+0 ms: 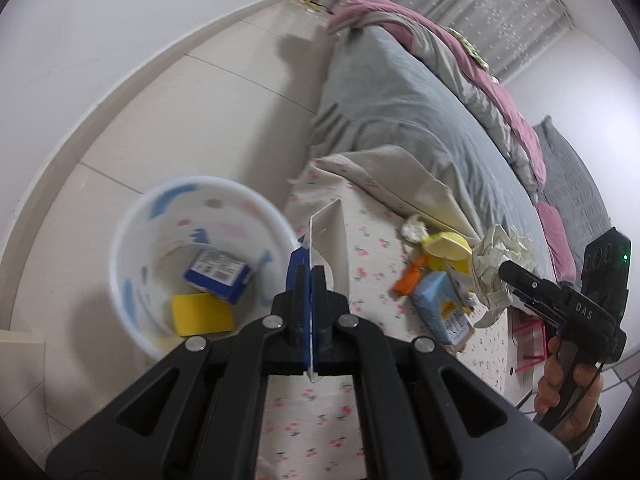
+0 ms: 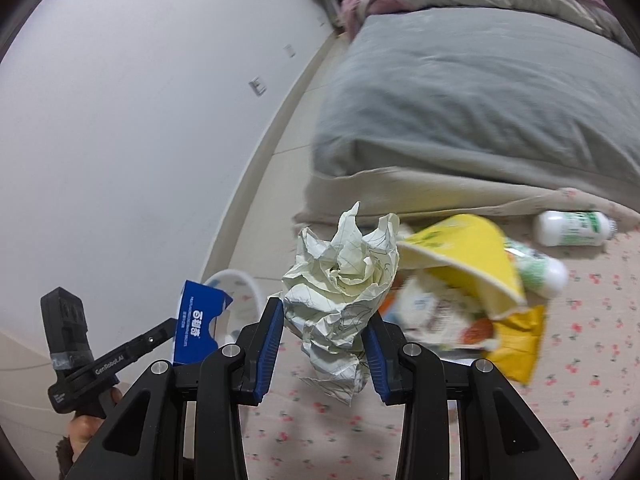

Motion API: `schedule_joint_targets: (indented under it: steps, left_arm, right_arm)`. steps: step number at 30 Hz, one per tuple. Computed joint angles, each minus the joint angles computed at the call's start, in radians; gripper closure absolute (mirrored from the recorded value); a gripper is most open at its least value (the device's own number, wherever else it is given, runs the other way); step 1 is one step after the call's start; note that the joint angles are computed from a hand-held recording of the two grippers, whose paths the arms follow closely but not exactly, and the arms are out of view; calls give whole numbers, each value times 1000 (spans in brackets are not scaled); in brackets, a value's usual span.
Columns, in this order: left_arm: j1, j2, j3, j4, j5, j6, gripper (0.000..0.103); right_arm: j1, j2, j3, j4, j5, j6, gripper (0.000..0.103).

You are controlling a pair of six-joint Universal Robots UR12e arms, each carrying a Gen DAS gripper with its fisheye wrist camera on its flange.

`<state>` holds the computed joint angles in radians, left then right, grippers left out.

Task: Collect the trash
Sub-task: 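Carry both items to the wastebasket and open both tools to drop them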

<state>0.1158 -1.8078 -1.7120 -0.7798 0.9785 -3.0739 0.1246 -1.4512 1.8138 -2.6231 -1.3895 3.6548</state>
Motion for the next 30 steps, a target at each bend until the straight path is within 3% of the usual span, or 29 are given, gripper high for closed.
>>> schedule_joint_targets:
  steps: [9,17,23,25,27,30]
  left_arm:
    - [37,-20,2,-5,56,-11,102]
    - [43,-46,11,-17,116,-1,102]
    - [51,-62,23,-59,108,29,102]
    - [51,-63,28,-76,117,32,88]
    - [53,-60,26,-68,120,29,51]
    - [53,-49,18,-30,155,28,41]
  right_arm:
    - [69,95,-93,35,18,-26,64]
    - [112,176,-173,71,52,-57,64]
    - [127,219,-212,88,64,-60,64]
    - [129,228,-219,91,66,-59,64]
    - [128,235,-223,92,69,-58,64]
    - [126,248,-232,95,73,-57,63]
